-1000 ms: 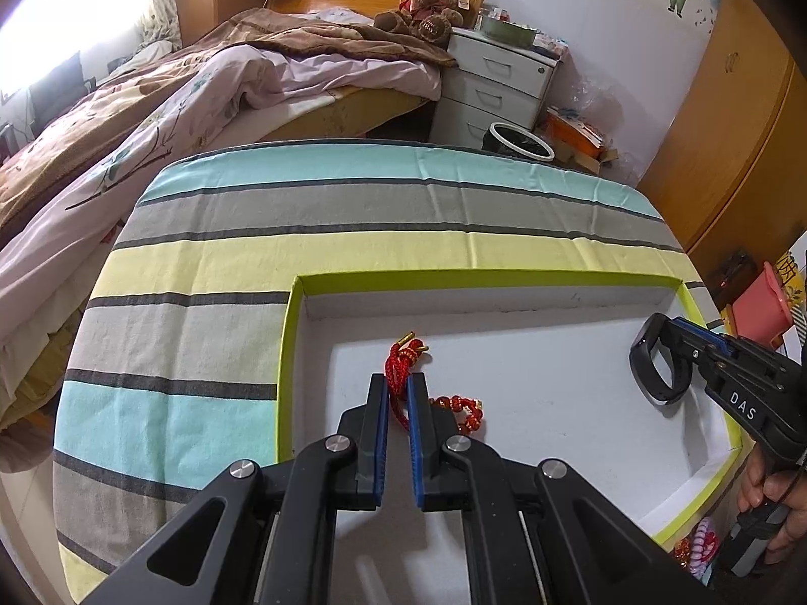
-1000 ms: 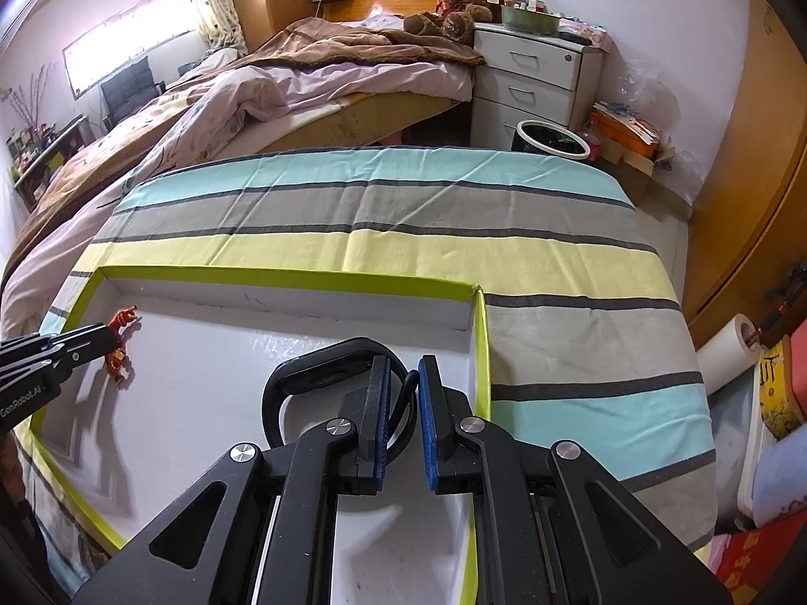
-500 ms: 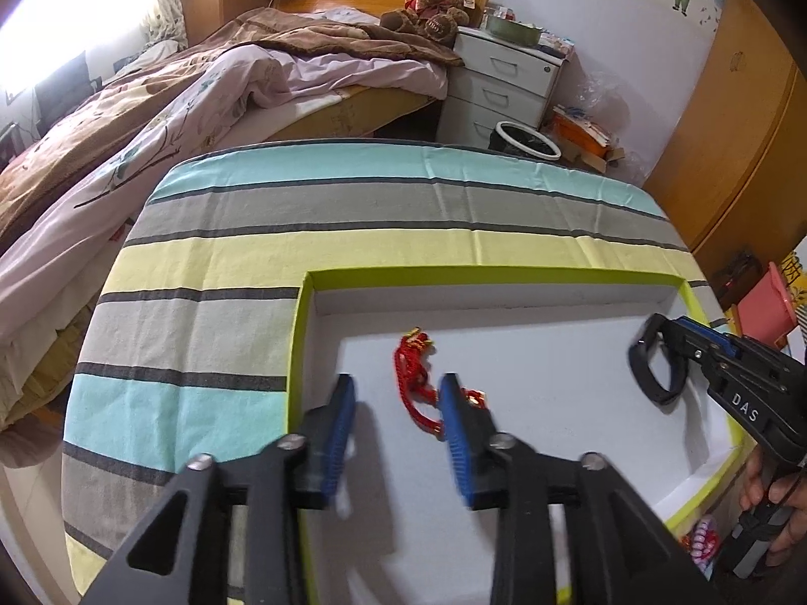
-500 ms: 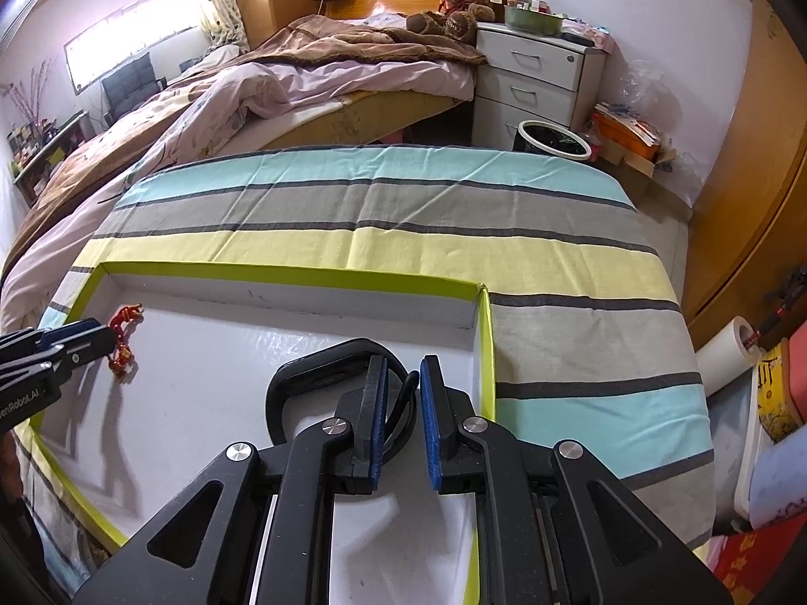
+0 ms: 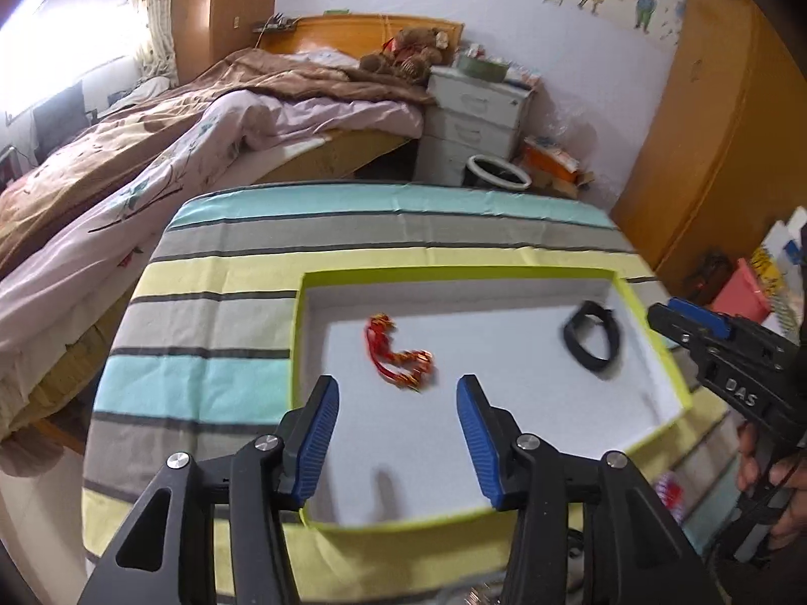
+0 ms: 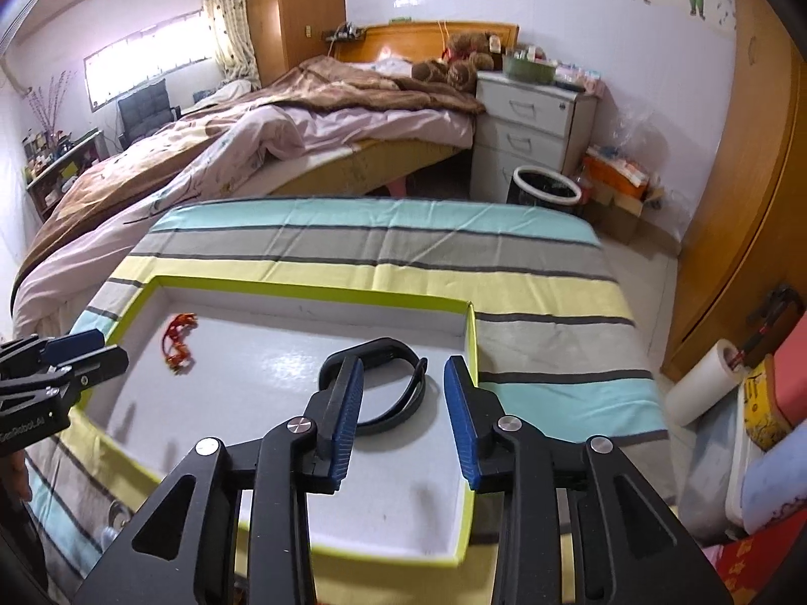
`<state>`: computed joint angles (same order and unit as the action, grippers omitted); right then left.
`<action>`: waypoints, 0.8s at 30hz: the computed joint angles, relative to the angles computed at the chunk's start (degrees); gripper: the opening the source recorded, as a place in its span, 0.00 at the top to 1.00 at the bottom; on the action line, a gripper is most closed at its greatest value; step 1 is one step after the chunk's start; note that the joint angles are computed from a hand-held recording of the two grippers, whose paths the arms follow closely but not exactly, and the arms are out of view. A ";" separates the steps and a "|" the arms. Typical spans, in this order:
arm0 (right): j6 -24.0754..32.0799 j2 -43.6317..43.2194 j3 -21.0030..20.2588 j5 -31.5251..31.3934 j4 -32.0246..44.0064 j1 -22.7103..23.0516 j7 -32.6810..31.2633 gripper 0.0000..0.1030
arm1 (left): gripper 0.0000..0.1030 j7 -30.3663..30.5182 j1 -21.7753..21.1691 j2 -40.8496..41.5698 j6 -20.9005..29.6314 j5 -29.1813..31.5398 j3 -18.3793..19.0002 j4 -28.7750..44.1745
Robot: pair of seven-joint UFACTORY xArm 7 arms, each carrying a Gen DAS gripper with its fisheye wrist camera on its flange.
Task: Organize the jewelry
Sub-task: 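Move both grippers back over the remaining jewelry row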
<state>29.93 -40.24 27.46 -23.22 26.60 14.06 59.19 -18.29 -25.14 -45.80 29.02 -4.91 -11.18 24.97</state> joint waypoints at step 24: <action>12.47 -19.86 5.95 7.12 -7.32 14.73 7.93 0.66 | 0.42 -5.59 -8.85 -32.58 18.79 -7.57 -0.65 -12.46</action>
<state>42.40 -60.11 33.41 -16.10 19.28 28.78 67.12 -23.88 -33.99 -78.38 47.82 -12.49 -11.83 12.51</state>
